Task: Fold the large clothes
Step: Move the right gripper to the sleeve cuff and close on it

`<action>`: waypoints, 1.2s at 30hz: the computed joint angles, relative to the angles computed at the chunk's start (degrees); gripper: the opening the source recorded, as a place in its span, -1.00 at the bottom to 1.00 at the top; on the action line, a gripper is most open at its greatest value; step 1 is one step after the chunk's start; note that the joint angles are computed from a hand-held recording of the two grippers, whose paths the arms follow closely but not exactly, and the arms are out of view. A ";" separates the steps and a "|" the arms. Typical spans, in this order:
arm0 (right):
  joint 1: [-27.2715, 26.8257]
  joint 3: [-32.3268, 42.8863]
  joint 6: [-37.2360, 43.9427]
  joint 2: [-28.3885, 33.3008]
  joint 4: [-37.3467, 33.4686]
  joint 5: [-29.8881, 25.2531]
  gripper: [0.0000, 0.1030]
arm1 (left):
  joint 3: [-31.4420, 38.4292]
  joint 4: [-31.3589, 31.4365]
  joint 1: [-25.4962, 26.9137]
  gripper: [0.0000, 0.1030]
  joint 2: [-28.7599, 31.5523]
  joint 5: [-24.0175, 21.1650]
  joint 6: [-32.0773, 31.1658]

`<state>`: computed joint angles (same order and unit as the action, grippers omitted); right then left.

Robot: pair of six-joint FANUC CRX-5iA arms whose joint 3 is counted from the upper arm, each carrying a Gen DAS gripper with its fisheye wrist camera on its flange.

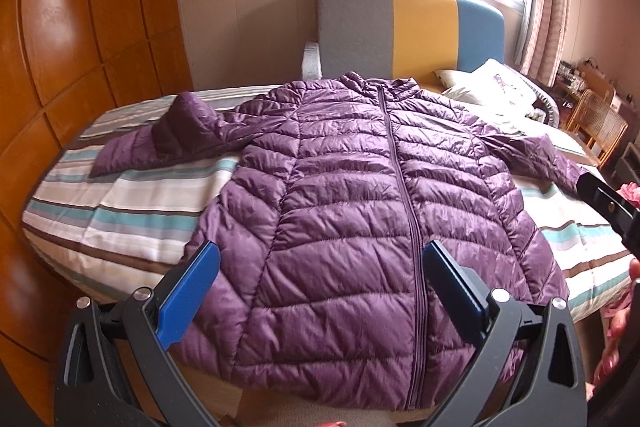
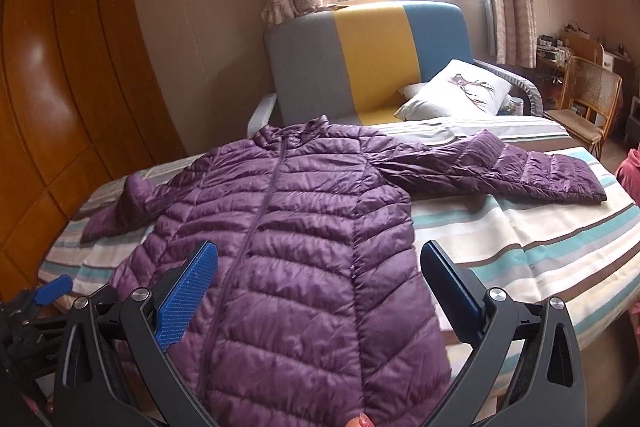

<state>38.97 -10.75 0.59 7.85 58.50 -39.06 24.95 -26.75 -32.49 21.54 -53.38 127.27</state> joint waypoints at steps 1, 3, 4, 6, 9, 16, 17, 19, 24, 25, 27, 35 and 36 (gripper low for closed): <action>-0.83 0.38 0.72 0.52 -0.86 -0.30 0.94 | 0.41 0.68 0.41 0.96 0.50 0.08 -0.53; -1.68 2.83 5.48 1.86 -6.03 -3.00 0.94 | 1.83 1.38 1.11 0.96 1.99 -0.43 -1.78; -2.16 4.33 7.96 2.65 -8.96 -4.73 0.94 | 2.87 1.05 1.21 0.96 2.86 -1.25 -2.16; -3.94 5.10 9.35 3.64 -11.07 -6.22 0.94 | 5.69 -1.16 1.02 0.96 5.05 -3.60 -2.05; -6.88 6.05 10.40 4.94 -13.92 -8.42 0.94 | 9.44 -2.52 1.53 0.96 8.28 -6.14 -3.39; -16.50 8.85 8.90 7.56 -24.53 -8.52 0.94 | 15.48 1.89 4.80 0.96 14.02 -8.89 -5.92; -17.80 8.57 7.13 7.61 -24.85 -8.02 0.94 | 16.20 1.29 4.81 0.96 14.52 -9.22 -5.45; -19.97 8.59 4.14 8.30 -24.30 -7.18 0.87 | 17.26 0.97 5.27 0.96 15.51 -9.17 -4.87; -24.64 9.83 -1.39 10.19 -23.10 -7.43 0.76 | 20.72 2.01 7.09 0.96 18.41 -10.21 -3.77; -25.49 9.96 -2.33 10.49 -23.16 -6.95 0.75 | 21.66 1.54 7.16 0.96 19.04 -10.67 -3.61; -26.90 10.66 -4.29 11.36 -23.43 -6.84 0.70 | 23.17 0.03 7.05 0.96 20.01 -11.34 -3.51; -30.24 13.59 -13.13 15.04 -21.35 -8.55 0.45 | 25.44 0.40 7.68 0.96 22.31 -10.72 -5.20; -30.32 14.26 -13.59 15.60 -20.99 -9.60 0.35 | 25.35 0.45 7.66 0.96 22.38 -10.61 -5.30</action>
<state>8.66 3.51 -13.00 23.45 37.51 -48.66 50.30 -26.31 -24.83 43.92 -63.99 121.97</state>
